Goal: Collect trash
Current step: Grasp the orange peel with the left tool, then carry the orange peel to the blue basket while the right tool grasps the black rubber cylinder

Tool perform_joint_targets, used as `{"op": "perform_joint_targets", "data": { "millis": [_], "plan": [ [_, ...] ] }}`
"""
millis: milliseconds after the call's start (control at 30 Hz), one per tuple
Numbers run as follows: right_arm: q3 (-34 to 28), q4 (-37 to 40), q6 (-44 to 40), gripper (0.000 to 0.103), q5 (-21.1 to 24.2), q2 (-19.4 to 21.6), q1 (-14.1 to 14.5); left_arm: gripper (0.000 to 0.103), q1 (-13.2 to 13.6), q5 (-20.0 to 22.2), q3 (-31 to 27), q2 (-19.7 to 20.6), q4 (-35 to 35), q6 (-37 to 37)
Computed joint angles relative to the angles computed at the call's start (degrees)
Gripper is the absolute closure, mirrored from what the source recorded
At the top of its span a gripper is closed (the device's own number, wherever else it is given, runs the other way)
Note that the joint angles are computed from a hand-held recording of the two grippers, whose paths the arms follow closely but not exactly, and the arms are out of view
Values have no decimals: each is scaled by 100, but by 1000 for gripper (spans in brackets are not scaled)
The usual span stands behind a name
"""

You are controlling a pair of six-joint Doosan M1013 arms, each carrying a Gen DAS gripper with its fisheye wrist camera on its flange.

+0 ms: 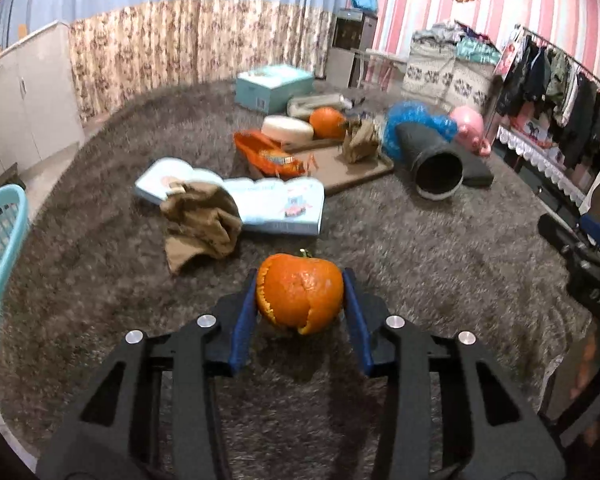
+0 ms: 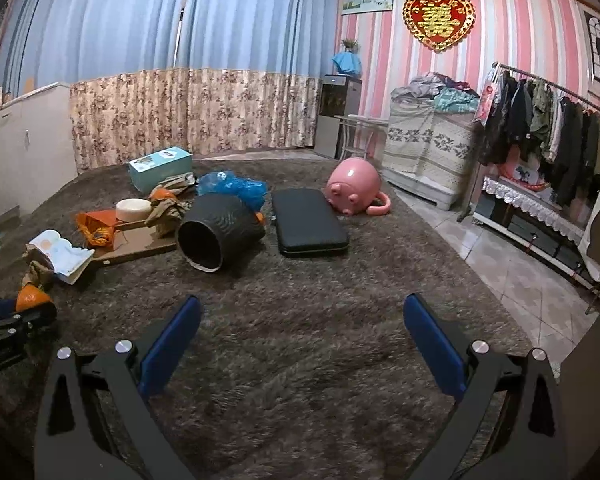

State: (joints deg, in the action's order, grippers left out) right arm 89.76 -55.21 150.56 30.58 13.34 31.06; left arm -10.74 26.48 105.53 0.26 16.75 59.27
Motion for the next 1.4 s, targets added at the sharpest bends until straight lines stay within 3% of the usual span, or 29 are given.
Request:
{"op": "perform_joint_targets", "data": {
  "millis": [200, 400, 533, 733, 767, 833, 867, 1200, 1400],
  "plan": [
    [-283, 567, -512, 4, -183, 168, -53, 63, -12, -209, -21, -91, 1365, -1169],
    [-882, 1344, -1294, 4, -173, 555, -61, 63, 203, -260, -189, -30, 1579, -1422],
    [-1537, 2447, -2223, 4, 221, 981, -118, 63, 350, -246, -252, -42, 1737, -1586],
    [-2232, 3163, -2652, 4, 812, 1460, -158, 63, 584, -213, -263, -95, 1759, -1767],
    [-2325, 3321, -2760, 6, 905, 1536, -163, 63, 625, -199, -260, -102, 1741, -1777],
    [-2374, 3484, -2878, 18, 962, 1595, -170, 63, 675, -174, -247, -120, 1751, -1820],
    [-2397, 3614, -2981, 28, 997, 1614, -176, 63, 689, -152, -232, -135, 1806, -1895],
    [-1653, 4149, -3217, 28, 340, 1043, -269, 63, 743, -99, -64, -353, 2014, -2204],
    [-1398, 3587, -2894, 28, 132, 804, -173, 63, 717, -56, 6, -466, 2094, -2340]
  ]
}}
